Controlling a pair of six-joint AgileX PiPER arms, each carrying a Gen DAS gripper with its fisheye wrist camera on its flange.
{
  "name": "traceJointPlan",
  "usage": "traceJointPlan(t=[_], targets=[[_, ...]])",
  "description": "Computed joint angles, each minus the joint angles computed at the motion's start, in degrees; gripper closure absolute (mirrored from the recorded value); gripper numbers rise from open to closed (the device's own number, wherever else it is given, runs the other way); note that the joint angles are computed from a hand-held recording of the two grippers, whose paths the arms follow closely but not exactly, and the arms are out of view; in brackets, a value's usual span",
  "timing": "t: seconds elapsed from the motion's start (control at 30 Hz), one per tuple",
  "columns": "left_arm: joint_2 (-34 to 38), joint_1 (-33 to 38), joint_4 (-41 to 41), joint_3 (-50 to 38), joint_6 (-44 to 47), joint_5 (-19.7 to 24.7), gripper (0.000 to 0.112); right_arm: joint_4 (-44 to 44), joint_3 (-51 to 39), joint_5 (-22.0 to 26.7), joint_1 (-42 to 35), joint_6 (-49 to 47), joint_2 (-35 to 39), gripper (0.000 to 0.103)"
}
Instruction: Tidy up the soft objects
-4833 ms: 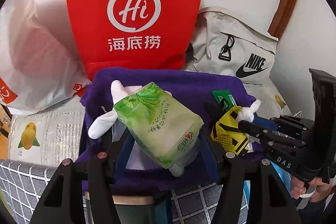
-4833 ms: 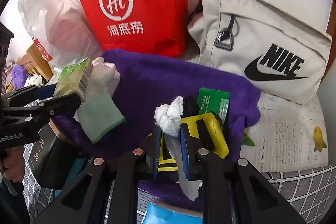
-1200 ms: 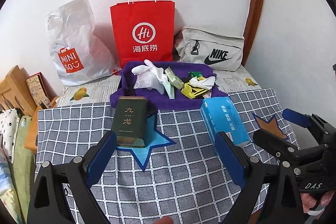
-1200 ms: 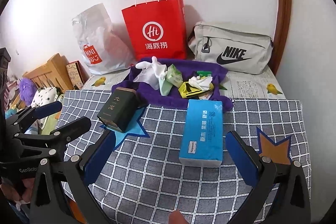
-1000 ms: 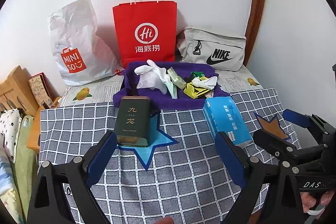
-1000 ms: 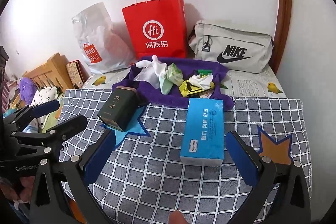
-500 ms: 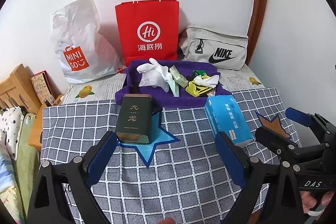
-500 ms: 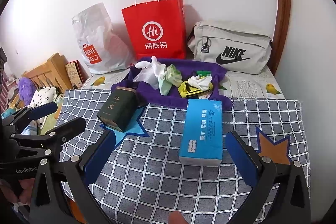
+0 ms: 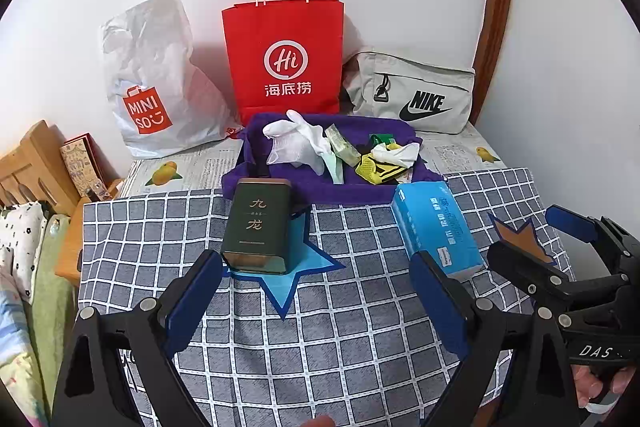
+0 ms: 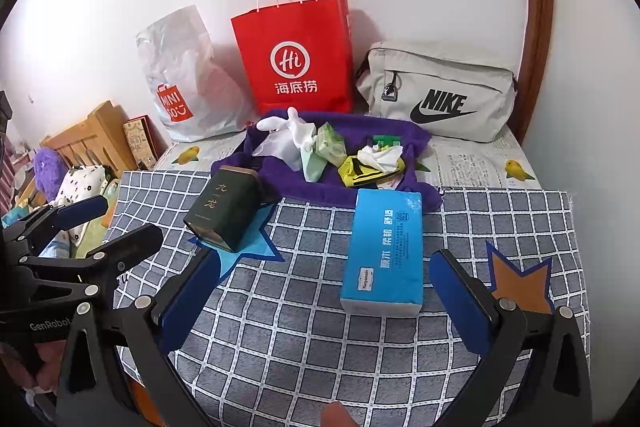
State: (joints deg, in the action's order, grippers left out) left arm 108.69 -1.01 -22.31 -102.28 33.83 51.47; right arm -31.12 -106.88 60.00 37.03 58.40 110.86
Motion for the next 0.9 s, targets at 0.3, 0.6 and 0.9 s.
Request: traceJointPlan(t=[0.3,0.6,0.9], targets=[[0.1,-0.1,0.3,-0.5,-0.4,0.5,0.018,0.0,0.2,0.1,-0.1,0.0,-0.1,0.000],[0.1,-0.1,0.3,-0.6,-0.5,0.5,0.018,-0.2,0.8,-0.1,-0.2,0.2,-0.5,0.000],[0.2,0.0,0.5,-0.8,-0.5,0.7,0.018,-0.3,0.8,0.4,-0.1,0.4,-0.7,0.000]])
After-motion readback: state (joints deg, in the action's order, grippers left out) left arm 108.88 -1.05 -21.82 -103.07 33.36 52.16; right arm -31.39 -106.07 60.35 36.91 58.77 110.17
